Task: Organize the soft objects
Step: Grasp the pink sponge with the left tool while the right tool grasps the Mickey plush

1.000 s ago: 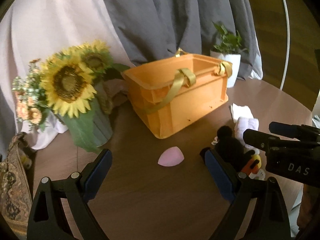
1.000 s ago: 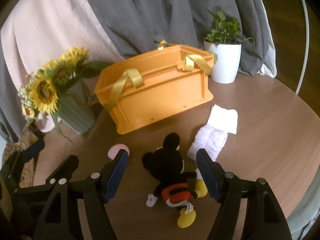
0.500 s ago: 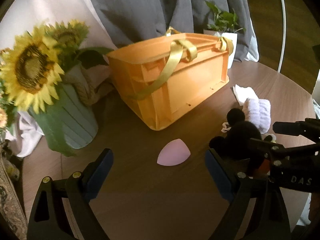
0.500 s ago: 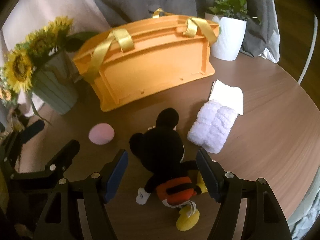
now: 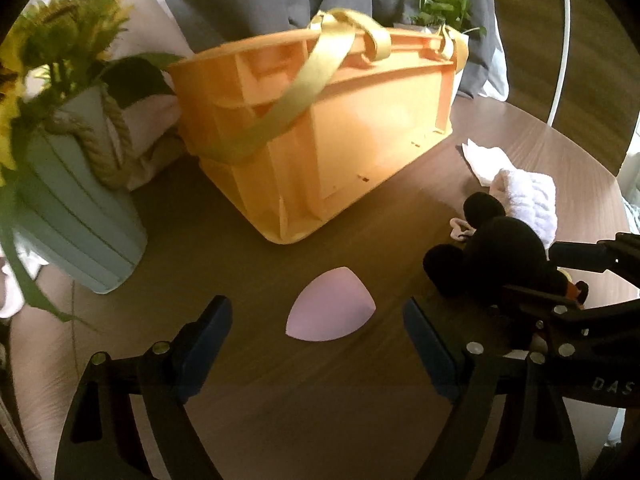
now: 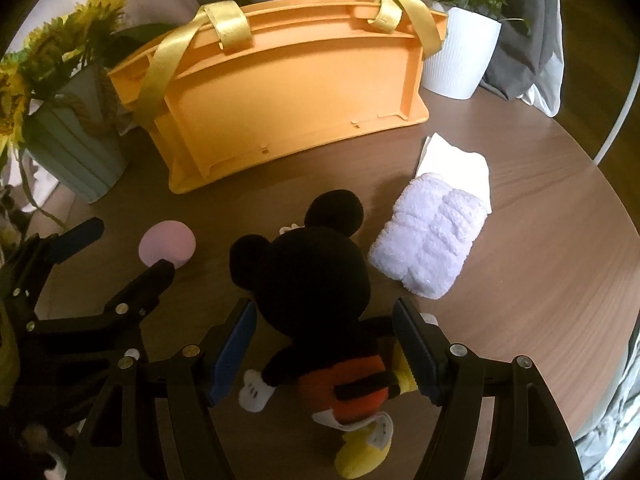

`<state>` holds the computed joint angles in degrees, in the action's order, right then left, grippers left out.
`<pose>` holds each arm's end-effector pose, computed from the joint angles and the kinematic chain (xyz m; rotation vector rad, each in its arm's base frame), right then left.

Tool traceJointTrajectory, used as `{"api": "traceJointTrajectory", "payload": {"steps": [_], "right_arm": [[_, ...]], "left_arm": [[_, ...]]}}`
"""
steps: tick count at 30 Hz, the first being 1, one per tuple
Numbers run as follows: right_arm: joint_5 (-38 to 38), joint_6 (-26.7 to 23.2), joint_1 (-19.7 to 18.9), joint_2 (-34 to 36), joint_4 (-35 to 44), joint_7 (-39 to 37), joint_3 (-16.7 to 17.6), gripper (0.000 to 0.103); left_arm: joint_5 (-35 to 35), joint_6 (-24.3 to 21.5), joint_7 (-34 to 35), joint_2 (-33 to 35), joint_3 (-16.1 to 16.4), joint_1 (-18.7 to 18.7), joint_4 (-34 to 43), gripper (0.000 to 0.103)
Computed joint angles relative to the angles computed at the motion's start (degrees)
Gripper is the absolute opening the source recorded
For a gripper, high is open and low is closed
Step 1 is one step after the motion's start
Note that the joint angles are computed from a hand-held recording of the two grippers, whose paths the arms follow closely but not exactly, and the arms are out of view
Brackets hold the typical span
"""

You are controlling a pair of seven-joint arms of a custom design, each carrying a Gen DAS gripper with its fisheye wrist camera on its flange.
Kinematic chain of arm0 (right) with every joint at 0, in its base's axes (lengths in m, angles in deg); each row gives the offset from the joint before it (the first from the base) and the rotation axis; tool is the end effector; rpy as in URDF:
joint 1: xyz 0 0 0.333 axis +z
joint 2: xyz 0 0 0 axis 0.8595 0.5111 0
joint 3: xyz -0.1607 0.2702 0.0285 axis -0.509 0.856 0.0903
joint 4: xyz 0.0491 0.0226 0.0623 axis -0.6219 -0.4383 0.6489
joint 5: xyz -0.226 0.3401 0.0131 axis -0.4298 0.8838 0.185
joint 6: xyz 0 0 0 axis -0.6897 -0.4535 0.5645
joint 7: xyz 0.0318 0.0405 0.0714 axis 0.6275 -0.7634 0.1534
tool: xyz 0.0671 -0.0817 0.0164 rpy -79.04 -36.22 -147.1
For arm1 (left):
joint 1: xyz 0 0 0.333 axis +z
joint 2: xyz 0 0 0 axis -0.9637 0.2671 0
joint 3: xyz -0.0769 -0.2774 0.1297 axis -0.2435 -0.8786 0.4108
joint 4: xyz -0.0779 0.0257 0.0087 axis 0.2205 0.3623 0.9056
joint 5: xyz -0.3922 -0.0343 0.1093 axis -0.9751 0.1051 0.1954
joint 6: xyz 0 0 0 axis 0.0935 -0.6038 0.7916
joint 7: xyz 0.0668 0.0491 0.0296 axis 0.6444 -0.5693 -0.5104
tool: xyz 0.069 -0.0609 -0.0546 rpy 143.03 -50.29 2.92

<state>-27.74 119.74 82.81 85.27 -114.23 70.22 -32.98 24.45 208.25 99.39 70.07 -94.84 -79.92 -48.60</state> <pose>0.5013 0.3084 0.4381 -1.6697 2.1102 -0.5573 0.5805 -0.1344 0.4148 -1.2016 2.2881 -0.8098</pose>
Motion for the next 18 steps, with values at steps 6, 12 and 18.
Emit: {"api": "traceJointTrajectory", "payload": {"steps": [6, 12, 18], "right_arm": [[2.04, 0.65, -0.13, 1.34, 0.48, -0.81, -0.33, 0.071], [2.08, 2.22, -0.09, 1.64, 0.48, -1.37, -0.56, 0.058], [2.55, 4.20, -0.40, 1.44, -0.21, -1.69, -0.83, 0.055]], "left_arm": [[1.67, -2.30, -0.81, 2.25, -0.10, 0.17, 2.07, 0.068], [2.68, -4.01, -2.12, 2.80, -0.27, 0.46, 2.71, 0.049], [5.31, -2.36, -6.49, 0.81, 0.39, -0.24, 0.85, 0.048]]}}
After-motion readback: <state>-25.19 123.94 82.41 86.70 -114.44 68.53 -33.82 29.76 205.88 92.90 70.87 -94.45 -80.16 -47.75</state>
